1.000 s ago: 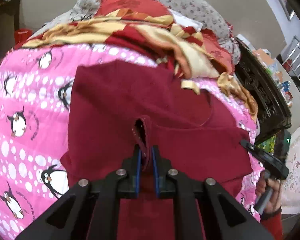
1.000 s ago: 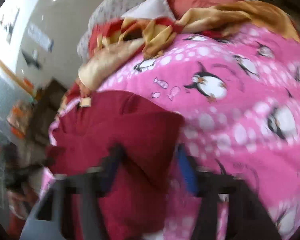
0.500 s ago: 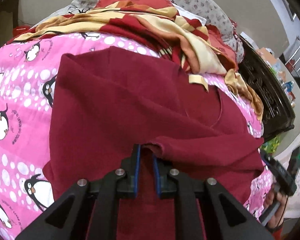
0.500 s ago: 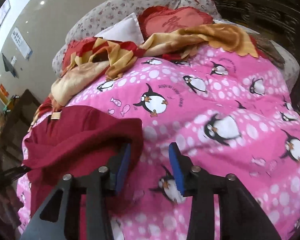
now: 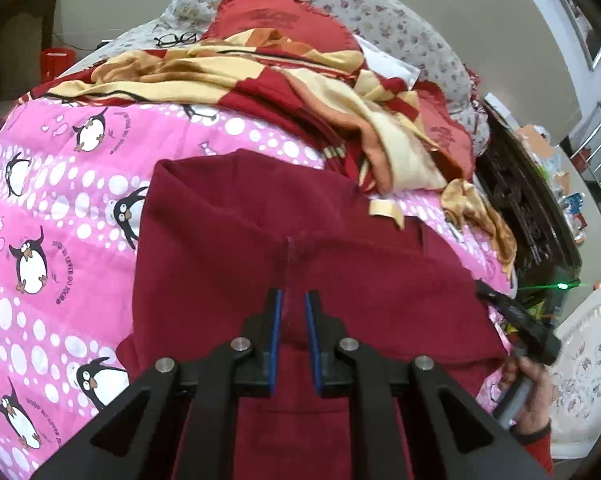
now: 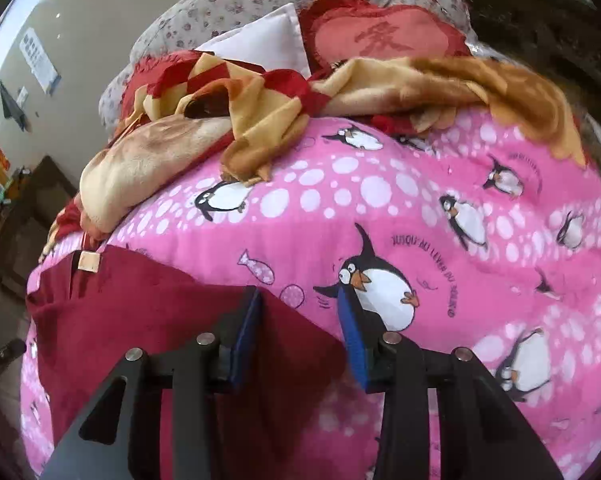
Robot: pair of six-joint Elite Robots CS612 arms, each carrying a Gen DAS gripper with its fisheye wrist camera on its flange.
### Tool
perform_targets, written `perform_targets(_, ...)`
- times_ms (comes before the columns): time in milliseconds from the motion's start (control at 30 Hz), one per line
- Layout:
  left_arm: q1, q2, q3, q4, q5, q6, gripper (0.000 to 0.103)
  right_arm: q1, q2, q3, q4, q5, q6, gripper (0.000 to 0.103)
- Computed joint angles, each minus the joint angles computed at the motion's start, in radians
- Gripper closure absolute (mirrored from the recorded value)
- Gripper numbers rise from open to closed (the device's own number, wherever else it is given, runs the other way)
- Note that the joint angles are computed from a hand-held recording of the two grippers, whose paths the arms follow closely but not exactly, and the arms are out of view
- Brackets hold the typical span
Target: Fold small clothes
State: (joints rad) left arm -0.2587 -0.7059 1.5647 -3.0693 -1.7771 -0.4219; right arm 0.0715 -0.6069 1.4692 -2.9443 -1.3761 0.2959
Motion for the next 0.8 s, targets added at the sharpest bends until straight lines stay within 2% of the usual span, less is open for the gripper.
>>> perform_targets(100, 0.001, 0.007, 0.004, -0.008, -0.009, 0.014, 0.087, -0.018, -0.057, 0.111, -0.127, 0.044, 0.03, 0.045)
perform_targets(133, 0.003, 0.011, 0.004, -0.007, -0.018, 0.018, 0.078, -0.025, -0.077, 0.149, -0.15, 0.058, 0.027, 0.042)
perform_targets(167, 0.004, 0.015, 0.006, -0.009, -0.026, 0.017, 0.064, -0.03, -0.093, 0.182, -0.167, 0.075, 0.017, 0.041)
perform_targets(233, 0.005, 0.024, 0.008, -0.021, -0.028, 0.0, 0.046, -0.036, -0.125, 0.251, -0.194, 0.12, -0.026, 0.041)
perform_targets(300, 0.006, 0.031, 0.006, -0.017, -0.027, -0.022, 0.044, -0.035, -0.142, 0.289, -0.205, 0.142, -0.079, 0.041)
perform_targets(400, 0.008, 0.04, -0.001, -0.017, -0.026, -0.049, 0.044, -0.01, -0.147, 0.318, -0.25, 0.085, -0.144, 0.041)
perform_targets(500, 0.008, 0.045, -0.006, -0.036, -0.022, -0.084, 0.043, 0.0, -0.136, 0.298, -0.229, 0.074, -0.147, 0.042)
perform_targets(533, 0.008, 0.048, -0.007, -0.056, -0.033, -0.088, 0.038, 0.002, -0.137, 0.298, -0.232, 0.077, -0.138, 0.042)
perform_targets(567, 0.008, 0.051, -0.009, -0.073, -0.041, -0.088, 0.026, 0.001, -0.138, 0.305, -0.252, 0.083, -0.128, 0.042)
perform_targets(633, 0.003, 0.065, -0.022, -0.108, -0.047, -0.081, 0.015, -0.009, -0.138, 0.327, -0.314, 0.119, -0.086, 0.042)
perform_targets(700, -0.01, 0.076, -0.044, -0.073, -0.023, -0.068, 0.015, -0.012, -0.136, 0.335, -0.319, 0.141, -0.064, 0.042)
perform_targets(800, -0.024, 0.093, -0.077, -0.009, -0.037, -0.035, 0.023, 0.003, -0.137, 0.33, -0.258, 0.105, -0.097, 0.042)
